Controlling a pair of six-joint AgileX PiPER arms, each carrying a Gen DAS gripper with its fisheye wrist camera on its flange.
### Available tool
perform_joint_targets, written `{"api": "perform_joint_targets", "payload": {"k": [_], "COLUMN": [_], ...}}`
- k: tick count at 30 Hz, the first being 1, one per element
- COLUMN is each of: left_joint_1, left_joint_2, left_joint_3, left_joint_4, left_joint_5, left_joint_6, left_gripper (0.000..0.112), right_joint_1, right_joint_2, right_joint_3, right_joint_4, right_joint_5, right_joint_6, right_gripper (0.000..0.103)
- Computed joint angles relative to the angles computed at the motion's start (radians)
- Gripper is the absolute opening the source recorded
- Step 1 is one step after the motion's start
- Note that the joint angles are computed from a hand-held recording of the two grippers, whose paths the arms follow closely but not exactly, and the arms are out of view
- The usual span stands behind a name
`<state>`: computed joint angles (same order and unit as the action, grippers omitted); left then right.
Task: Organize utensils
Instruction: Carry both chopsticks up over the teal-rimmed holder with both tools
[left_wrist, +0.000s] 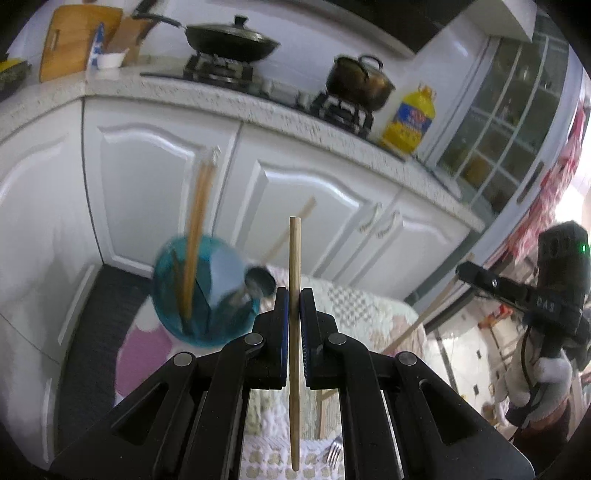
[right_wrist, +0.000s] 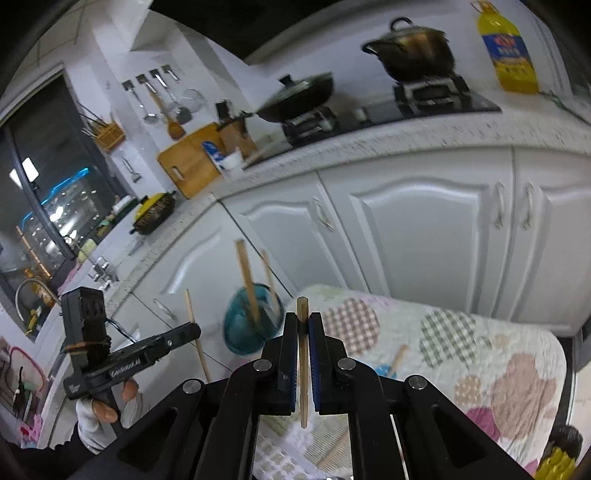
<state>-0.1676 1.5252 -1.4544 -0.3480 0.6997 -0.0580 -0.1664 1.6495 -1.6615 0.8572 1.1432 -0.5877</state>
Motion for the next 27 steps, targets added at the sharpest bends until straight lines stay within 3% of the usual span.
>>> {"api": "perform_joint_targets", "payload": {"k": [12,19,27], "left_joint_1": [0.104,0.107,0.099], "left_joint_2": [0.055,0.139,0.233], "left_joint_3": [-0.193,-0.304,-0.330], "left_joint_4": [0.081,0.270,0.478], "left_joint_5": [0.030,0.009,-0.073], "left_joint_6": [-0.055,-0.206,-0.382], "left_gripper": [0.004,0.004,0.004], "right_joint_1": [0.111,0.186,0.305], "right_joint_2": [0.103,0.204,0.345], "right_joint_3": [-0.273,-0.478,-0.660], "right_joint_4": [-0.002,-0.040,-0.193], "right_joint_5": [0.057,0.045,0.013], "right_joint_6": [0.099,0.200,0.299], "right_gripper": [0.005,0.005,0.005]}}
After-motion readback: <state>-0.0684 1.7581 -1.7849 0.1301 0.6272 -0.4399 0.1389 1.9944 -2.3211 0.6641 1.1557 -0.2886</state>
